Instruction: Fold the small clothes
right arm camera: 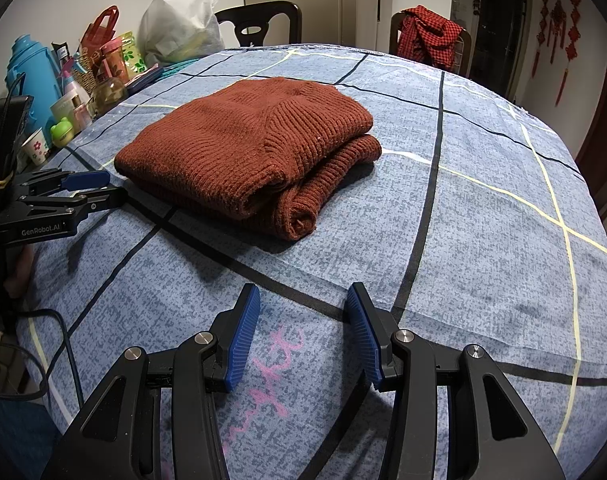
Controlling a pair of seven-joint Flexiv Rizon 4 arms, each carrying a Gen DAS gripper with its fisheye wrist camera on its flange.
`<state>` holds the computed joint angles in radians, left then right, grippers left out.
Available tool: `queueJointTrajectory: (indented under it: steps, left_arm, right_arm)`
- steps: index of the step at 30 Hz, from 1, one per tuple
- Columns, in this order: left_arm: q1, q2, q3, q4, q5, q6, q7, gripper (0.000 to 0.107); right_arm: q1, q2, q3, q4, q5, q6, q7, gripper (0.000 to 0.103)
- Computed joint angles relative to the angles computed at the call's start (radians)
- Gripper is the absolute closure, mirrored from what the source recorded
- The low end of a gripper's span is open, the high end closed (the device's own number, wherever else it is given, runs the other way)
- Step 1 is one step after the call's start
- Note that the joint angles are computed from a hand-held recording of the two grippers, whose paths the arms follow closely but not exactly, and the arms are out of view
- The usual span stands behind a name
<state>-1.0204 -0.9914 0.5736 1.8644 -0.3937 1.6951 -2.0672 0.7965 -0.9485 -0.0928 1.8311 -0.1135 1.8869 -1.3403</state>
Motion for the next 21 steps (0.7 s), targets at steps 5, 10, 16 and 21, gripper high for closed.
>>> queueJointTrajectory:
  steps: [5,10,16,21]
  left_arm:
    - [0.008,0.004,-0.009,0.002,0.003,0.004,0.001,0.045]
    - [0.003,0.004,-0.002,-0.001,0.005,-0.007,0.002,0.044]
    - [0.011,0.008,-0.007,-0.002,0.017,-0.010,-0.002,0.044]
    - [0.015,0.009,-0.009,-0.003,0.026,-0.011,-0.004,0.044]
  right_arm:
    - [-0.002,0.000,0.002,0.000,0.000,0.000,-0.001,0.056]
    - [0.001,0.002,0.004,-0.001,0.001,-0.003,0.003,0.056]
    - [-0.002,0.001,0.005,-0.001,-0.001,-0.001,0.002,0.056]
    - [-0.001,0.001,0.004,-0.001,-0.001,-0.001,0.003,0.056]
